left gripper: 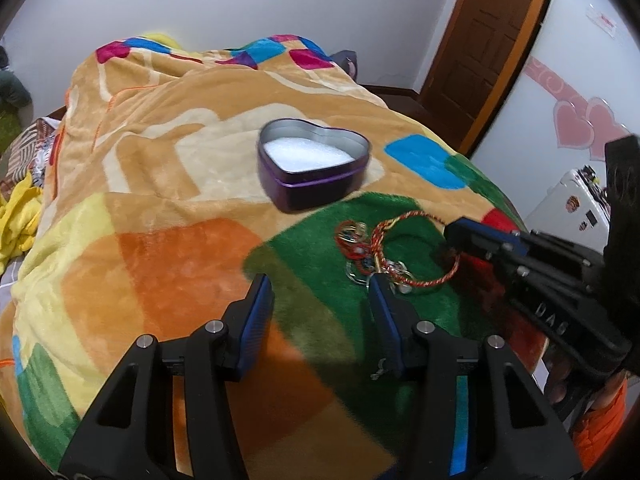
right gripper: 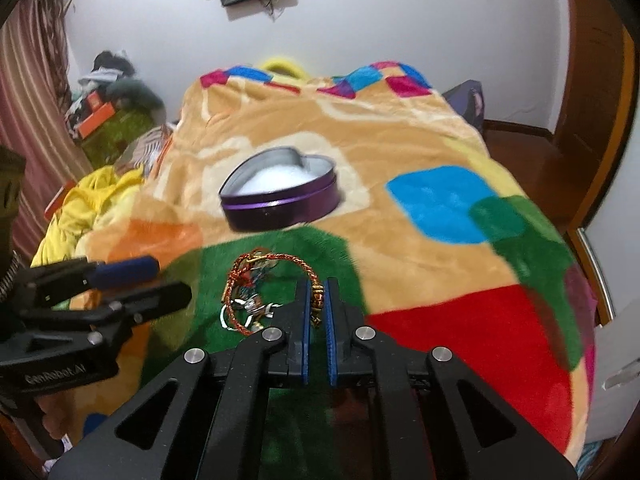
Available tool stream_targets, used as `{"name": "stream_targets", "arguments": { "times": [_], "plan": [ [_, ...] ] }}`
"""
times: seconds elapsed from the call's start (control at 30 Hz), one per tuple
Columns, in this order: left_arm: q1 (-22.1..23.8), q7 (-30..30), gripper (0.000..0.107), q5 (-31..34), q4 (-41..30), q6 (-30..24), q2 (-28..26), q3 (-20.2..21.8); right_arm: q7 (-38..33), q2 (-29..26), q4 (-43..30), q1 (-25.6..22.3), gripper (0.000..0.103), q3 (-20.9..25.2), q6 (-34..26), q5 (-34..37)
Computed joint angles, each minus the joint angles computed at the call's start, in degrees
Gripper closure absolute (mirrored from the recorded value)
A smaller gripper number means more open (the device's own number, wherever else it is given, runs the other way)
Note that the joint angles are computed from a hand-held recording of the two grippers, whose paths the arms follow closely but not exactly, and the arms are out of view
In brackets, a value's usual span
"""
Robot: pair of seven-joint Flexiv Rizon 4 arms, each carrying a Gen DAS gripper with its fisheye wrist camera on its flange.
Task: Organize jewelry
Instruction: 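Lower the right gripper onto the red-gold braided bracelet and close it, then lift the bracelet with the right gripper and carry it toward the heart tin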
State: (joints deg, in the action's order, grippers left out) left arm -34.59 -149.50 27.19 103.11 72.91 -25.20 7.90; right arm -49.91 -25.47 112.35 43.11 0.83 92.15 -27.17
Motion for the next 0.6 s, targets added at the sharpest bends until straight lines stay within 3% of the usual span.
{"name": "stream_targets", "arguments": {
  "times": [0.17, 0.43, 0.6],
  "plan": [
    [1.63, 4.73, 0.065, -3.27, -0.62, 1.33, -1.58, -2.76, 2.60, 1.16, 1.76, 2.61, 0.097, -4.00, 1.23, -0.06],
    [2.00, 12.26, 0.078, -9.33, -2.25, 0.58, -4.47, -4.28, 4.17, 2.08, 3.72, 3.41, 0.097, -5.93, 2.40, 0.35],
    [2.23, 14.91, 0.080, -12.33, -2.00, 1.92, -5.33, -4.34, 4.05, 2.32, 4.64, 4.16, 0.097, -7.11, 3.00, 0.65]
  ]
}}
